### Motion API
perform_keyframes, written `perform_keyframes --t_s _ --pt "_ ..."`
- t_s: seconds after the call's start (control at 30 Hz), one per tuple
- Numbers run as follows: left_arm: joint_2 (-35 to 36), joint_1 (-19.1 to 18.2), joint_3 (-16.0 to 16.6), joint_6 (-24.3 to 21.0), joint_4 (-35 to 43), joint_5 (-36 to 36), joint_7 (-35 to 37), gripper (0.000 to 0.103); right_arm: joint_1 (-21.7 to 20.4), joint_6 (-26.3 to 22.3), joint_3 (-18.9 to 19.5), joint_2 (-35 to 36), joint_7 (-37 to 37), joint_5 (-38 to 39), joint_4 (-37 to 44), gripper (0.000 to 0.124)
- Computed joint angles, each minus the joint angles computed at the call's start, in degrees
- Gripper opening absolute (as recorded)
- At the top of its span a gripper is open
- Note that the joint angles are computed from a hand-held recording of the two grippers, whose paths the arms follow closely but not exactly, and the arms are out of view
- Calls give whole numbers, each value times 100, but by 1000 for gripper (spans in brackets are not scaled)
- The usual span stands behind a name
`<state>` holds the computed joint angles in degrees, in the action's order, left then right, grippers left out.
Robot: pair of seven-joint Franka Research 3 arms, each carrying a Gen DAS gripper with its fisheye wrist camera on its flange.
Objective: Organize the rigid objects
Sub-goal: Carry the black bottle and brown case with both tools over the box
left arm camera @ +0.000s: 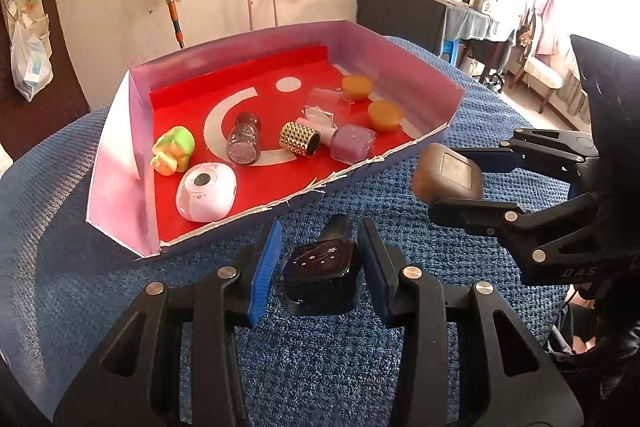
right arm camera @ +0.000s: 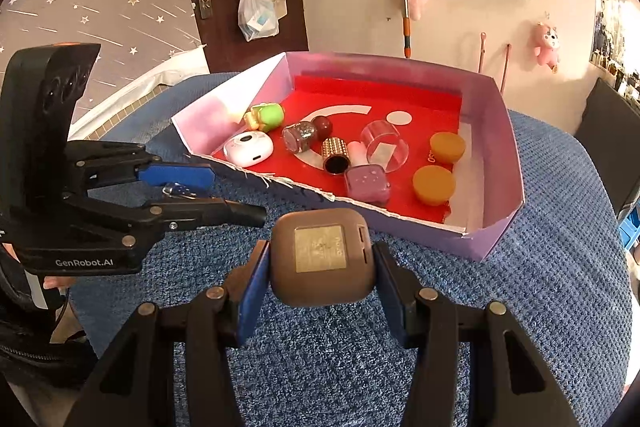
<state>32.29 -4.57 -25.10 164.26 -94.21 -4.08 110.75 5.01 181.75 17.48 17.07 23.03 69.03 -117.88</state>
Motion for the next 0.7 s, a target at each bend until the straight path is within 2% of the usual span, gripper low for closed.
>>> perform_keyframes --t_s 0.17,0.33,0.7 --pt "-70 46 -62 63 6 -27 45 38 -51 15 54 -96 -243 207 12 54" --pt "-87 63 -95 82 130 -65 78 37 107 19 -141 -190 -235 150 116 54" --pt "329 -199 142 -359 1192 19 8 35 293 -217 -609 -58 1029 -1415 568 54"
